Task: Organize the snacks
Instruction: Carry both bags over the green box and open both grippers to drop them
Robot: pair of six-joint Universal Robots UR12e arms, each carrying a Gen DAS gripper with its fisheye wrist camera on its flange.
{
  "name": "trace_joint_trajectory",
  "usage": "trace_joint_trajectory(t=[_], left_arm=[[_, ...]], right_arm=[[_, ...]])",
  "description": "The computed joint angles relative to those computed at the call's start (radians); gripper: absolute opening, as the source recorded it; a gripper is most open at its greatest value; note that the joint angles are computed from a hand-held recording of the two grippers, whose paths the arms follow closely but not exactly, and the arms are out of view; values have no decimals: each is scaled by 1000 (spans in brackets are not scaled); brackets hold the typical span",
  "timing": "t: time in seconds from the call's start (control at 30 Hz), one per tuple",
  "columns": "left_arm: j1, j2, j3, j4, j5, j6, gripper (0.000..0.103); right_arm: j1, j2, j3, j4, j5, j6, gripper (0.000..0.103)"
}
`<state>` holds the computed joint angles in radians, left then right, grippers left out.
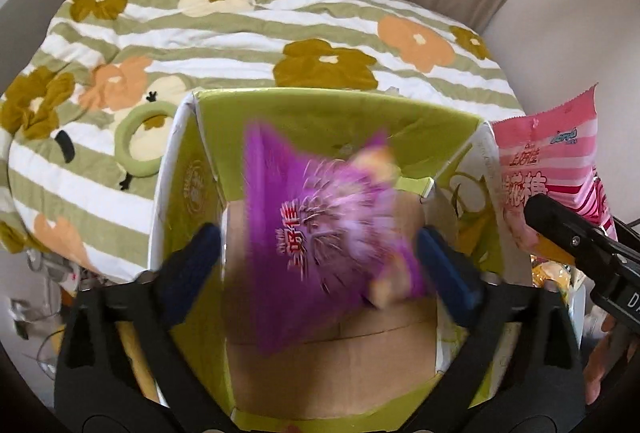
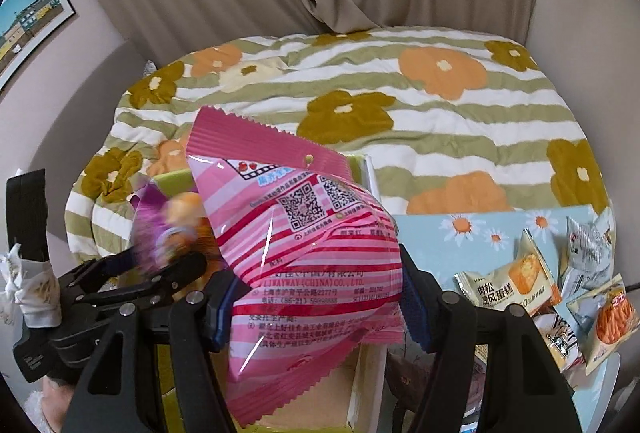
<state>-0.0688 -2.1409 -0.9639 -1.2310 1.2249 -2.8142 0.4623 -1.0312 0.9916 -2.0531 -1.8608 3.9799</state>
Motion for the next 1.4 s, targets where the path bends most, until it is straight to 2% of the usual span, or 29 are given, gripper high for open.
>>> trace_joint_trajectory(t=[0.2, 0.37, 0.5, 0.57, 0.63, 0.7, 0.77, 0.8, 0.9, 1.0, 1.2, 1.4], left_arm=[[13, 13, -13, -15, -5, 7, 102], [28, 50, -57, 5, -16, 11, 102], [34, 70, -83, 24, -12, 11, 102], [34, 75, -90, 32, 0, 12, 102], [37, 80, -98, 36, 2, 10, 102], [41, 84, -105, 41, -3, 4, 102], [43, 86, -109, 45, -1, 0, 102], [43, 87, -110, 46, 8, -2, 102], [44, 92, -119, 54, 23, -4, 102], [45, 98, -129, 56, 19, -3, 102], [48, 117, -147, 72, 9, -1, 102], [48, 196, -223, 142, 12, -11, 102]], right_arm=[[0, 2, -6, 10, -5, 1, 62], [4, 21, -39, 20, -7, -42, 63], [-2, 50, -82, 29, 31, -78, 64], [-9, 61, -93, 30, 58, -70, 64], [-9, 76, -109, 41, 52, -60, 64], [-9, 88, -122, 52, 47, -55, 71], [-7, 92, -121, 43, 40, -69, 97], [-5, 90, -116, 36, 32, -78, 100], [2, 79, -91, -4, 8, -84, 101], [3, 72, -84, 3, 22, -81, 101], [14, 57, -75, -9, -7, -85, 101], [32, -6, -10, -63, -33, -96, 101]])
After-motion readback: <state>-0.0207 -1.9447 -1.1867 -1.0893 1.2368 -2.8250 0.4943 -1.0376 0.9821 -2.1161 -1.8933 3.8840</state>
